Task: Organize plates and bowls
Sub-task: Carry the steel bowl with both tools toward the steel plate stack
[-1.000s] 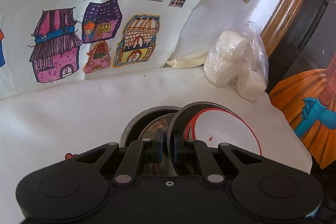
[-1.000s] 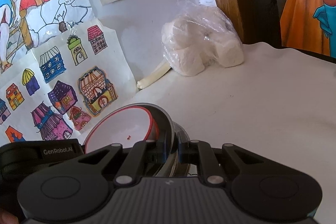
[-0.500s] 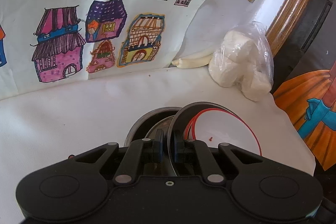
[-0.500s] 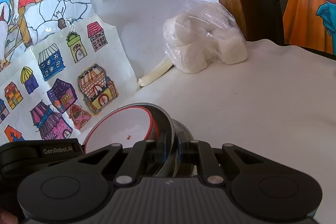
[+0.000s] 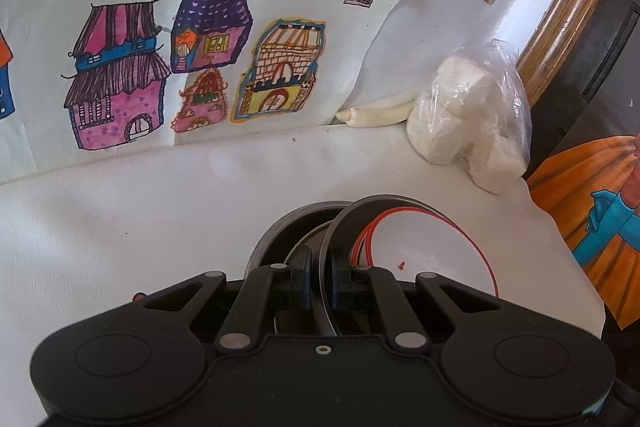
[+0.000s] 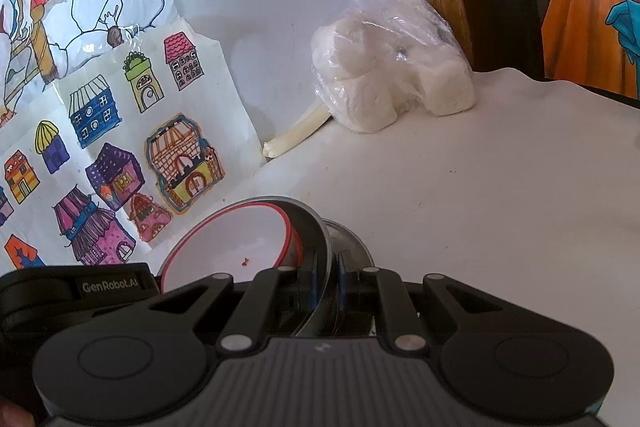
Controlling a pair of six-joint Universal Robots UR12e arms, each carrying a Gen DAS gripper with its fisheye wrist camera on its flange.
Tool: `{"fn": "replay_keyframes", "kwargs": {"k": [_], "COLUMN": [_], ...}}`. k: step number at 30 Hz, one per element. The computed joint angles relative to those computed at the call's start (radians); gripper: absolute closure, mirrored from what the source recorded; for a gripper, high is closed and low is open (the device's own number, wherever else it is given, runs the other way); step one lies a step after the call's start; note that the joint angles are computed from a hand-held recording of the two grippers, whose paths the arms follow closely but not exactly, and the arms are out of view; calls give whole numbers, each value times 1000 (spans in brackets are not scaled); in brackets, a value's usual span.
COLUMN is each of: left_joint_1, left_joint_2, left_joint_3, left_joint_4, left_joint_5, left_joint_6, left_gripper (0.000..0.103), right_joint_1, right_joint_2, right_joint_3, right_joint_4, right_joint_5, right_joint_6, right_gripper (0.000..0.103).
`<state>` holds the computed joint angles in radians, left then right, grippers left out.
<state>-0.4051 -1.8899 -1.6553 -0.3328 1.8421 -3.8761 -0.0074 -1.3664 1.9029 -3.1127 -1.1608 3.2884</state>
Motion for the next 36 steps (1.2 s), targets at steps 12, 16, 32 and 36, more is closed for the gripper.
{"fn": "replay_keyframes", "kwargs": {"k": [12,16,32,36], "left_joint_1": [1,1,-1,-2], "left_joint_2": [5,8,9,8], "left_joint_3": [-3,-6,-7,-4], "left_joint_4": [-9,-9,-13,-18], "left_joint_5": [15,22,41,46], "left_joint_6": [-21,-25,-32,-26], "left_gripper": [95,95,95,95], "right_joint_1": [4,7,9,8], "right_joint_2": [6,8,12,13], "right_joint_3": [-7,-8,-14,-14], "right_joint_4": [6,7,9,9], "right_joint_5": [13,19,32,38], "right_joint_6": [-12,-14,-13,-8], "right_gripper": [90,90,89,89]}}
